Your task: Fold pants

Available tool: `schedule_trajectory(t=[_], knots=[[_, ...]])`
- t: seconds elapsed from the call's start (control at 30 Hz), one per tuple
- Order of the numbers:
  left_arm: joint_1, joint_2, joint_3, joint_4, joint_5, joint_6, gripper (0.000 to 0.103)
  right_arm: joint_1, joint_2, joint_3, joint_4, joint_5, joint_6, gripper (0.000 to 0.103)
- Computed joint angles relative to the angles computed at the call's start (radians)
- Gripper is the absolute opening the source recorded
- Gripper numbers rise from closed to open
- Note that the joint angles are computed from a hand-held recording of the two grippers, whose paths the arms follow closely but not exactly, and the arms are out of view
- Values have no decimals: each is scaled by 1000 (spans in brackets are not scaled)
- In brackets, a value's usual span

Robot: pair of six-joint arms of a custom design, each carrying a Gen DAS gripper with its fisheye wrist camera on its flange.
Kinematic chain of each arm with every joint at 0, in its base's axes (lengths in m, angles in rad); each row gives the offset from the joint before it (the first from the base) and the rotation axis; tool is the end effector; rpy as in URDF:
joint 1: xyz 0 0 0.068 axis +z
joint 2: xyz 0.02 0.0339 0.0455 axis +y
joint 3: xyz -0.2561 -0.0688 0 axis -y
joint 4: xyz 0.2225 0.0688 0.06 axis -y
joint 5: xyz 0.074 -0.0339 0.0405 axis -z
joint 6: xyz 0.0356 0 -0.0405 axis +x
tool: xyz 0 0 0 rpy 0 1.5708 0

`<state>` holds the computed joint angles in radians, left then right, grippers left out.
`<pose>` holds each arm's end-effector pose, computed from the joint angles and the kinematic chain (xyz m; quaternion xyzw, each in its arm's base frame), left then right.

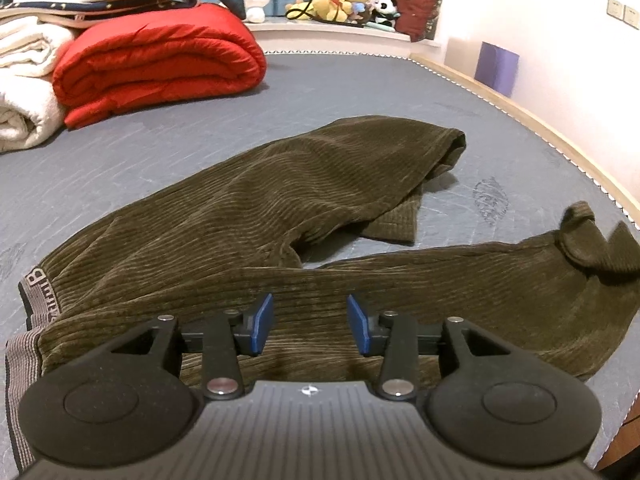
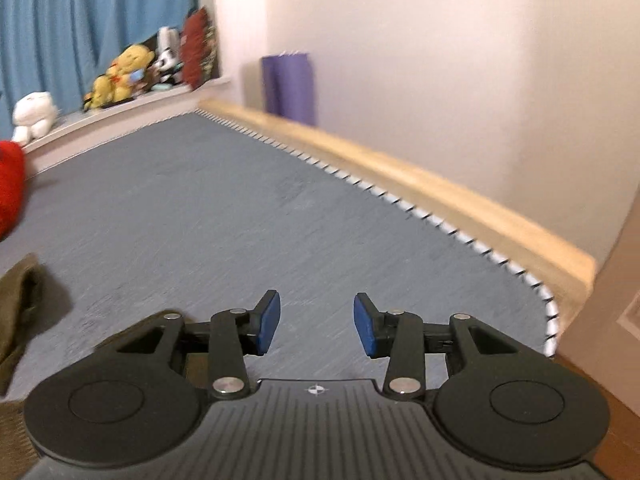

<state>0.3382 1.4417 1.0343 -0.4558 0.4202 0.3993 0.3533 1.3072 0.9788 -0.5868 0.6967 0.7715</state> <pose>0.2730 0.0806 0.2535 0.1002 0.9148 -0.0604 0.3866 0.2378 0.0633 0.2655 0.2922 0.8477 -0.1120 0.4283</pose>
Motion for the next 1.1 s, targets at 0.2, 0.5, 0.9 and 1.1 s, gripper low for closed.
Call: schedule_trajectory(t=[0.2,0.5,0.9,1.1], knots=[[-8,10,7,0,-4,1,47,-51,9,-122,292,-350,-371,73],[-3,19,9,2,-8,2,49,15,245,-74,310,-462,-662,81],[-21,6,-1,1,-2,5,50,-211,18,-105,147,-146,-55,29],[-24,11,1,5,-10,-2,50,-285,29,-114,60,-92,193,49]])
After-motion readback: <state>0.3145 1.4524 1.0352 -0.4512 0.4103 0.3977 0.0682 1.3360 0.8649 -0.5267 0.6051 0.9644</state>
